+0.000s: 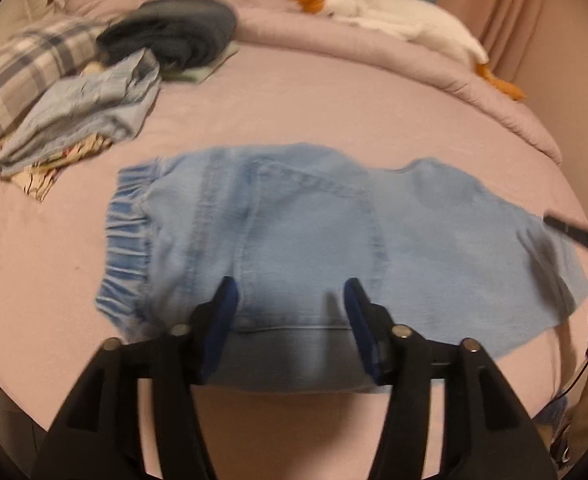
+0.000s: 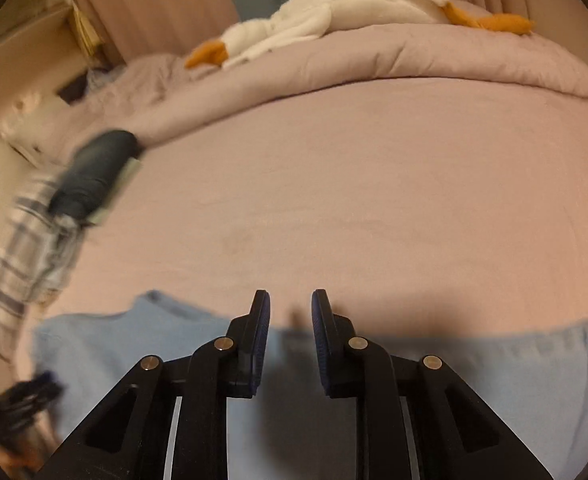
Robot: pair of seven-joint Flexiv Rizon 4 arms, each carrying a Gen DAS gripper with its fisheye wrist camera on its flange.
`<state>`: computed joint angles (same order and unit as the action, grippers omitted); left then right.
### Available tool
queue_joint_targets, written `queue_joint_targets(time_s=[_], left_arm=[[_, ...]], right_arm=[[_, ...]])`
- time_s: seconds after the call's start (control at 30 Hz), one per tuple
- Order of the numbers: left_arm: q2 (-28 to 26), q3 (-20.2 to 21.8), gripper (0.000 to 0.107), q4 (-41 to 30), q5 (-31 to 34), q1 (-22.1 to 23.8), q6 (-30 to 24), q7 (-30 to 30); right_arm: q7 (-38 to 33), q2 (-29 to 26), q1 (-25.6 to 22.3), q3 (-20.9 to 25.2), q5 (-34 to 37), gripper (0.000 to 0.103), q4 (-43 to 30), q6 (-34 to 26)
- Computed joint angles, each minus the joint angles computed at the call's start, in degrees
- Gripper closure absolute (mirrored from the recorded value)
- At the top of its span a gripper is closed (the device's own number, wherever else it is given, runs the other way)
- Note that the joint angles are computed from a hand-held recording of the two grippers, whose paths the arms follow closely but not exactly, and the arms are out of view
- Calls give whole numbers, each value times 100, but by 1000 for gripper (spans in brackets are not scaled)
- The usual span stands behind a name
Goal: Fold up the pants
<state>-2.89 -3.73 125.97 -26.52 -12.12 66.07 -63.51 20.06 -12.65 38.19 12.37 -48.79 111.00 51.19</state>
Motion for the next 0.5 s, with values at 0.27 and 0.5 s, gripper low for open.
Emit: queue_joint_targets(time_s=[0.27, 0.5], left_arm=[[-279, -63, 47, -57, 383, -145, -82, 33], [-323, -17, 46, -249, 1081, -126, -168, -533]], right_arm=[[296, 784, 364, 662, 427, 75, 805, -851], [2755, 2868, -328, 1266, 780, 89, 2913, -768]])
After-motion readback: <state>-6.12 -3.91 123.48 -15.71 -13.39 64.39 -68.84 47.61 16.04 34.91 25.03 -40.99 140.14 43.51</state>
